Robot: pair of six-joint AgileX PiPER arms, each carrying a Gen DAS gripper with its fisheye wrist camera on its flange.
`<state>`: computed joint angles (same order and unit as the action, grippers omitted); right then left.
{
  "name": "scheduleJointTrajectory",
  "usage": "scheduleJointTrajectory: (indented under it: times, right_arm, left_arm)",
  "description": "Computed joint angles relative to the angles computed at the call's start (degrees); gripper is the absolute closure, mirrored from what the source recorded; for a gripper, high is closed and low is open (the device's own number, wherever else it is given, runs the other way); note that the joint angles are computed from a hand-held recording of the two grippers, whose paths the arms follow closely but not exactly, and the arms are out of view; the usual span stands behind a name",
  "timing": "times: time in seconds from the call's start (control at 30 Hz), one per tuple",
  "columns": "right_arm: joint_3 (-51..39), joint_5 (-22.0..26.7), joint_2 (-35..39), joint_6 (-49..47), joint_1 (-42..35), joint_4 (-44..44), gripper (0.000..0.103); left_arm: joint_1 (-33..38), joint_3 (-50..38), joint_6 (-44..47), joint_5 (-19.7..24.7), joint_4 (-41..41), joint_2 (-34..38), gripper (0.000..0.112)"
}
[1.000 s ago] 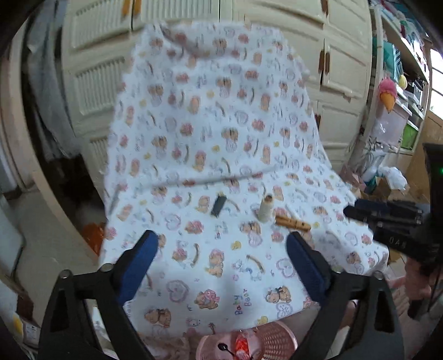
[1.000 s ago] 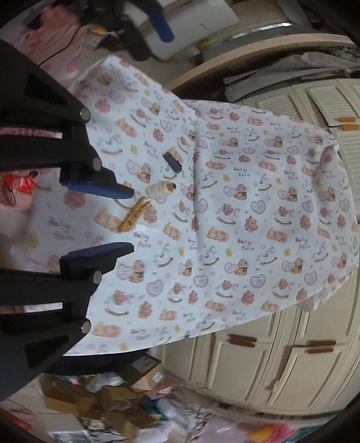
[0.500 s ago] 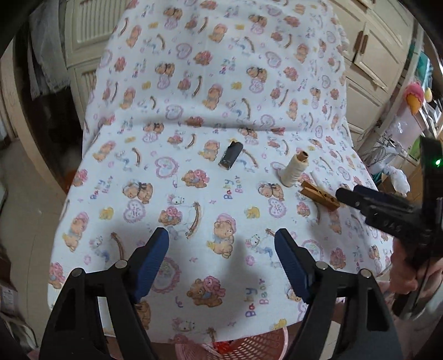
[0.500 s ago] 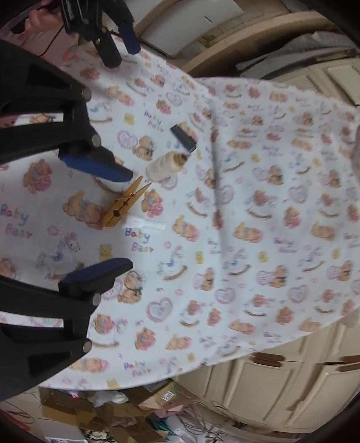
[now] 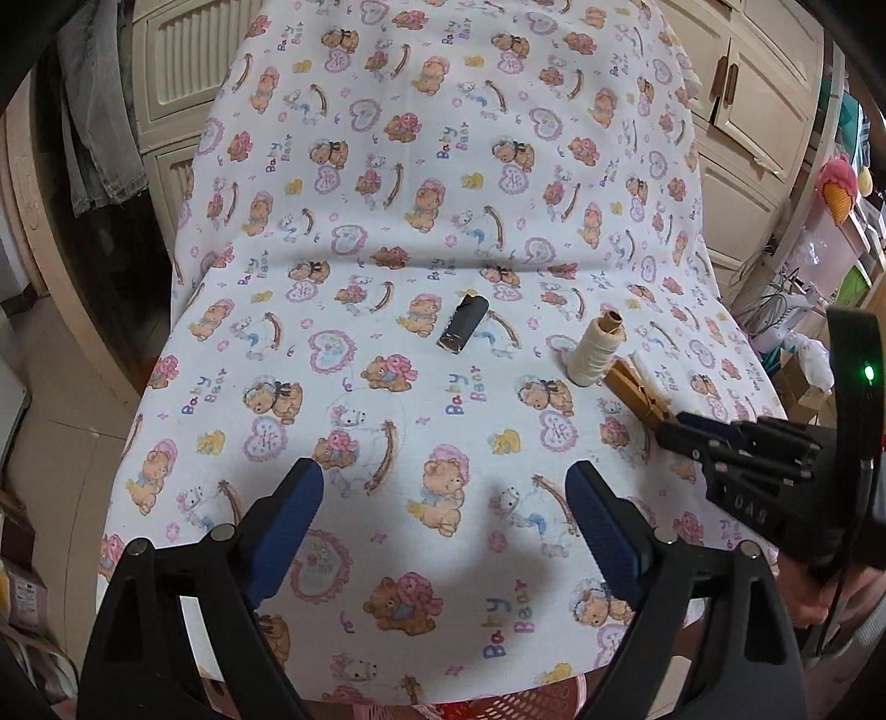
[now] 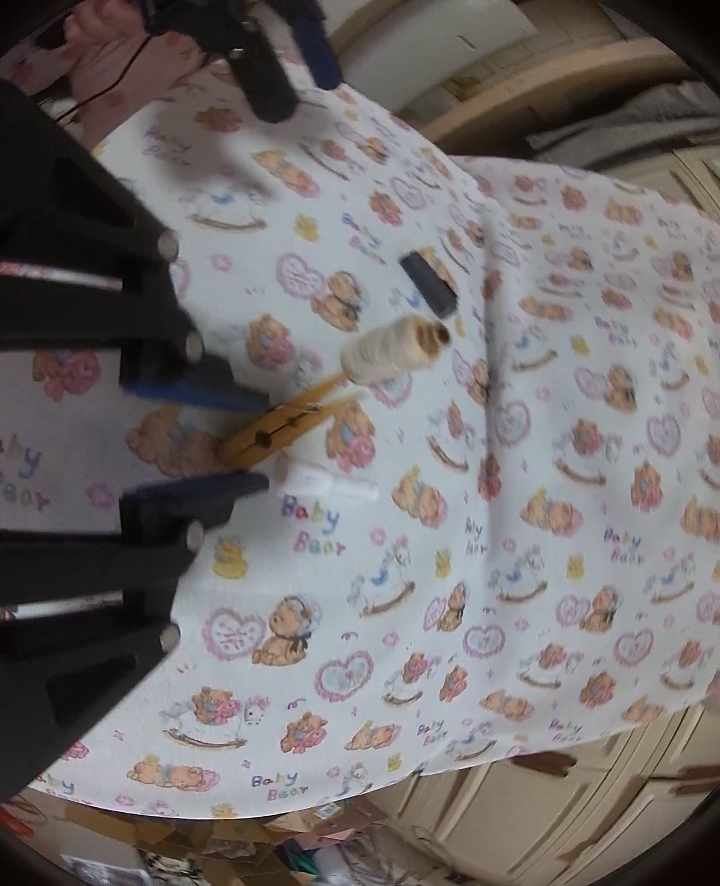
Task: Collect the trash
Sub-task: 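Grasp the wooden clothespin with the right tool, then grasp the thread spool with the left tool while the right tool holds the clothespin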
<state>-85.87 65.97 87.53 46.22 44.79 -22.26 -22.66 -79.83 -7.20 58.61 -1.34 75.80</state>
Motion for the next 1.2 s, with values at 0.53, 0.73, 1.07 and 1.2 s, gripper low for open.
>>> scheduleJointTrajectory:
  times: [0.53, 0.73, 1.07, 1.2]
  right_arm:
    - [3.08, -2.36, -4.72, 1.04, 5.29, 6.61, 0.084]
    - [1.80, -0.92, -2.53, -0.15, 7.49, 5.25, 0.081]
    - [0.71, 0.41, -1.75, 3.81, 6.36, 2.35, 0.090]
    - [2.17, 1.00, -3.77, 5.36, 5.00, 2.54, 0.090]
  left_arm:
    - [1.34, -1.27, -0.34, 0.29, -1.73, -0.09, 0.024]
    - [-0.11, -1.10, -0.97, -0.18, 0.02, -0.53, 0.024]
    - [-2.40, -3.82, 0.01, -0.76, -2.20, 2.60, 0.027]
    - [-4.49, -10.19, 2.80, 0.50, -4.61, 7.47, 0.042]
